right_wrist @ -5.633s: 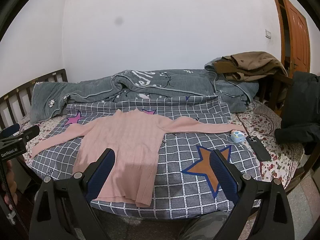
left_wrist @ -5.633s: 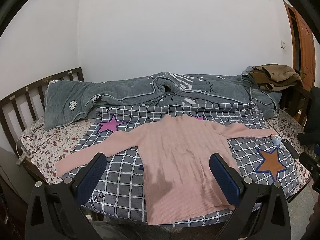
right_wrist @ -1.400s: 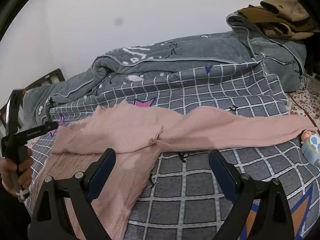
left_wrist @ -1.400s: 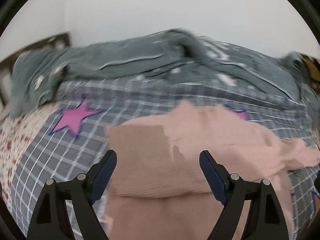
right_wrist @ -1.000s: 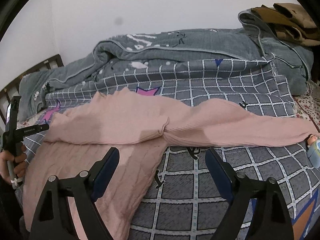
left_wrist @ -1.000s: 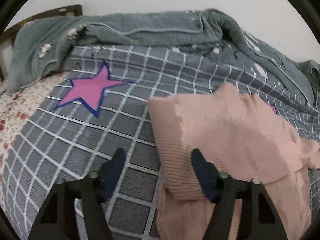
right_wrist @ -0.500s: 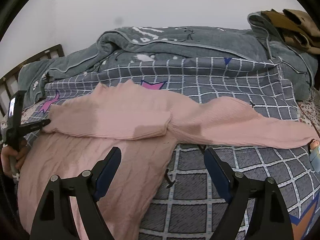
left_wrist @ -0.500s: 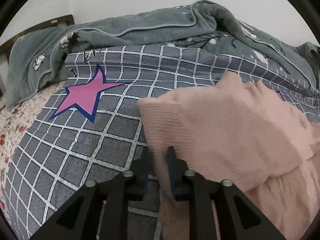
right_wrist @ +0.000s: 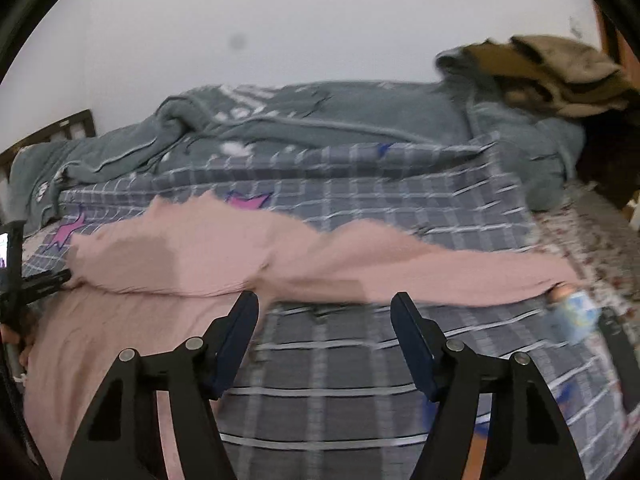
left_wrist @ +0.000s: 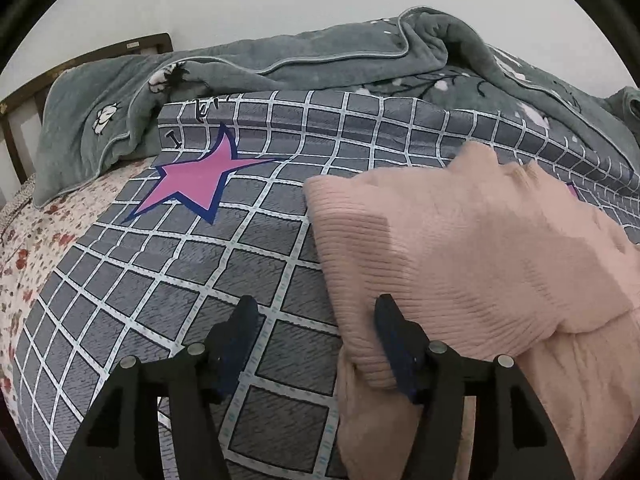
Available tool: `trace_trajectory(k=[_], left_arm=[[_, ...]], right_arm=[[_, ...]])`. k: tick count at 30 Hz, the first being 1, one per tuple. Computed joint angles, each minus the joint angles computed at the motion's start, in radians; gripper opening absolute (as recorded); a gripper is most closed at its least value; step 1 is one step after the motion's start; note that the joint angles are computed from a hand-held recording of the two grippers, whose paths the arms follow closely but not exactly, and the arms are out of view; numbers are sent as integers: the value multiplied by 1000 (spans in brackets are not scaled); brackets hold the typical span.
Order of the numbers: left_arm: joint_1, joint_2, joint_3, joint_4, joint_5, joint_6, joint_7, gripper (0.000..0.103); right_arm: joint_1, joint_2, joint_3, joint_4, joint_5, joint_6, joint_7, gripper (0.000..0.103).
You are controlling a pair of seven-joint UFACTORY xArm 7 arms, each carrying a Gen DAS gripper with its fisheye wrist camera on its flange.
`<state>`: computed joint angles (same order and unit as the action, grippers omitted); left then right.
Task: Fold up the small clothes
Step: 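Grasp the other sweater sleeve cuff with the right gripper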
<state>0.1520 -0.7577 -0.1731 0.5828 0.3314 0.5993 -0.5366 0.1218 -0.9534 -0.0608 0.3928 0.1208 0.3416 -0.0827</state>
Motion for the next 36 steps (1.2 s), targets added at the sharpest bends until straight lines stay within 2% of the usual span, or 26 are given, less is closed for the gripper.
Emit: trace_trajectory(k=[3, 5, 8, 10, 11, 13, 16, 18, 22, 27, 35, 36], left_arm=[[-7, 2, 9, -2, -8, -3, 4, 60], [-13, 3, 17, -4, -17, -6, 9, 60], [-26, 6, 38, -9, -39, -18, 24, 60], [-27, 6, 42, -11, -49, -24, 29, 60], [-23, 7, 37, -11, -49, -23, 29, 60], [-11, 9, 20, -7, -40, -18, 23, 60], [4, 13, -8, 0, -12, -6, 9, 60], [-1, 13, -1, 0, -11, -7, 10, 60], [-22, 15, 33, -5, -39, -19, 26, 60], [-18, 15, 32, -6, -47, -22, 32, 60], [-17, 15, 31, -7, -53, -24, 36, 60], [-16, 15, 31, -7, -54, -24, 36, 60]], right_arm=[[-55, 18, -43, 36, -17, 32, -15, 68], [-56, 58, -124, 71, -4, 52, -67, 68], [-104, 122, -173, 79, -13, 2, -147, 68], [-124, 158, -198, 79, -6, -19, -190, 64], [-115, 178, -235, 83, 13, -16, -220, 60], [-74, 216, -313, 100, 78, 2, -272, 59], [-14, 287, -407, 148, 183, 53, -326, 52], [10, 321, -432, 174, 240, 83, -349, 49], [1, 395, -424, 232, 308, 124, -374, 49], [-27, 483, -410, 302, 397, 155, -417, 49], [-138, 587, -298, 373, 446, 170, -401, 48], [-157, 598, -277, 379, 442, 165, -386, 46]])
